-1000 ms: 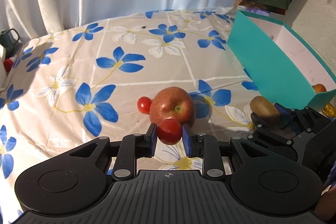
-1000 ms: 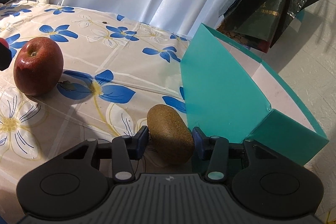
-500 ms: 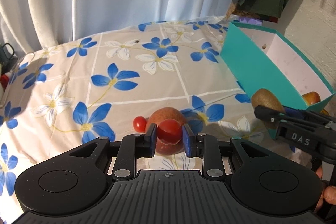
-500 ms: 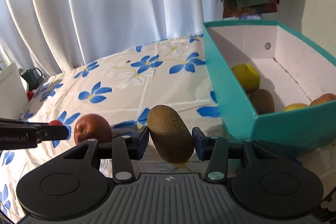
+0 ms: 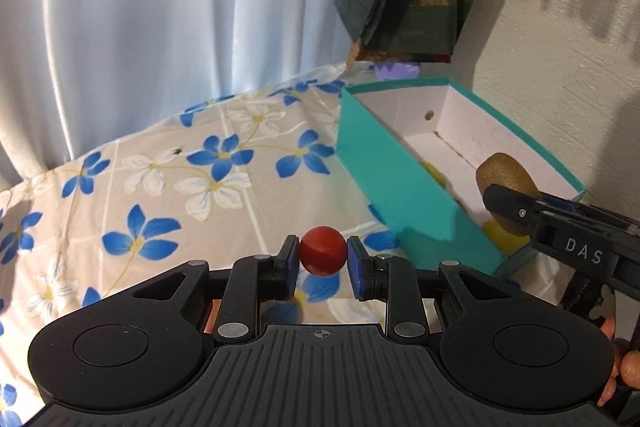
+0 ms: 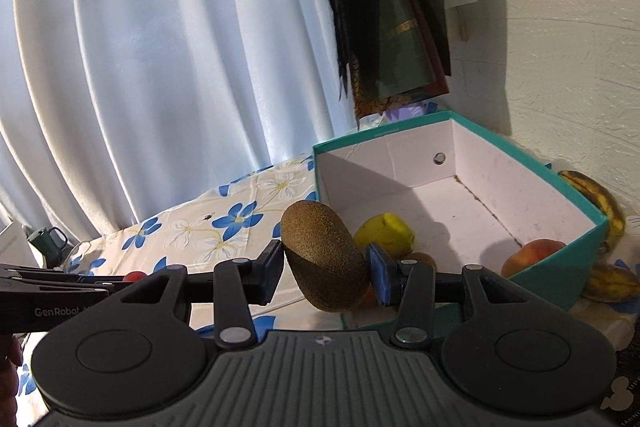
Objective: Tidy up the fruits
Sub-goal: 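Carry the tomato into the teal box and open the left gripper while the right gripper lifts the kiwi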
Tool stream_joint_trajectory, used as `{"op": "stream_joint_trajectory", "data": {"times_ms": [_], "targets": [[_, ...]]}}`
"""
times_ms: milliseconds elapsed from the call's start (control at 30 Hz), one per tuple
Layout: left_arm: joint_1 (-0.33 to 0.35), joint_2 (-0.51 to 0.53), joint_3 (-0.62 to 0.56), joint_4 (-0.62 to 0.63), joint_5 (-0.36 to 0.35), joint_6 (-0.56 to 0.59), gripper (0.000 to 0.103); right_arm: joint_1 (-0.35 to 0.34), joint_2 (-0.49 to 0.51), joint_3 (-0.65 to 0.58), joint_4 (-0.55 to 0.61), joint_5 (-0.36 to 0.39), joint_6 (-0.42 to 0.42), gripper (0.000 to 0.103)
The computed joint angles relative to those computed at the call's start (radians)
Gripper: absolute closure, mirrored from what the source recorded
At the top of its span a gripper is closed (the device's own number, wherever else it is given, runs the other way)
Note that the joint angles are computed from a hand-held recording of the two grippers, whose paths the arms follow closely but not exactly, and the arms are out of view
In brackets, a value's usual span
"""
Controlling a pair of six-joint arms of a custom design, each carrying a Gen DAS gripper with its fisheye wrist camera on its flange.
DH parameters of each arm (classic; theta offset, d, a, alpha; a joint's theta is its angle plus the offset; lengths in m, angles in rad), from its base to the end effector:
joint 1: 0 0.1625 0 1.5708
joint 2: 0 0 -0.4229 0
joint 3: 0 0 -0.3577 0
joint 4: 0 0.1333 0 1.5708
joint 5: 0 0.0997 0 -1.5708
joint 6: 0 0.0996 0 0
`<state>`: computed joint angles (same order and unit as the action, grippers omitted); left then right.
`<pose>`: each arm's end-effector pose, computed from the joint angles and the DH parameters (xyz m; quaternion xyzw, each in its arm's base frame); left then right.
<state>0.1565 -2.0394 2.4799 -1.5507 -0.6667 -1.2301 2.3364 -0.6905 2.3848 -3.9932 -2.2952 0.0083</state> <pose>-0.1591 -0.2393 0.2878 0.1798 0.8629 -0.3617 0.3037 0.3299 -0.2461 0.0875 0.2058 -0.8586 0.4333 0.1810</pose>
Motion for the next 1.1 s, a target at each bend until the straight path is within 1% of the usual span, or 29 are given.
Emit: {"op": "stream_joint_trajectory", "data": {"times_ms": [67,133,267,300,433,500,533,633,700,767,833,933,1100], "targets": [[0.023,0.05,0.009,-0.135,0.015,0.092,0.074,-0.005,-0.001,0.006,-0.033,-0.023,-0.009,0.058],[0.048,0.121,0.019,-0.294,0.03,0.195,0.074,-0.015,0.001,0.013,-0.07,-0.039,-0.018,0.058],[0.11,0.287,0.034,-0.622,0.035,0.397,0.074,-0.04,-0.003,0.031,-0.134,-0.057,-0.034,0.058],[0.132,0.336,0.037,-0.721,0.025,0.457,0.074,-0.045,-0.003,0.032,-0.151,-0.063,-0.041,0.058],[0.211,0.5,0.044,-1.041,-0.033,0.656,0.074,-0.072,-0.01,0.048,-0.207,-0.078,-0.066,0.058],[0.252,0.579,0.038,-1.149,-0.065,0.732,0.074,-0.087,-0.014,0.055,-0.231,-0.08,-0.08,0.058],[0.27,0.614,0.035,-1.187,-0.074,0.751,0.074,-0.091,-0.013,0.058,-0.241,-0.085,-0.082,0.058],[0.309,0.686,0.014,-1.207,-0.09,0.746,0.074,-0.108,-0.006,0.062,-0.267,-0.083,-0.097,0.058],[0.325,0.716,0.006,-1.214,-0.093,0.748,0.074,-0.118,-0.003,0.066,-0.277,-0.08,-0.098,0.058],[0.339,0.735,0.004,-1.231,-0.102,0.758,0.074,-0.125,-0.001,0.069,-0.279,-0.085,-0.092,0.058],[0.344,0.755,0.002,-1.253,-0.096,0.773,0.074,-0.134,0.001,0.069,-0.286,-0.088,-0.097,0.058],[0.356,0.767,-0.002,-1.271,-0.102,0.785,0.074,-0.139,0.007,0.064,-0.297,-0.098,-0.106,0.058],[0.354,0.77,-0.003,-1.272,-0.092,0.794,0.073,-0.154,0.01,0.056,-0.285,-0.098,-0.104,0.058]]}}
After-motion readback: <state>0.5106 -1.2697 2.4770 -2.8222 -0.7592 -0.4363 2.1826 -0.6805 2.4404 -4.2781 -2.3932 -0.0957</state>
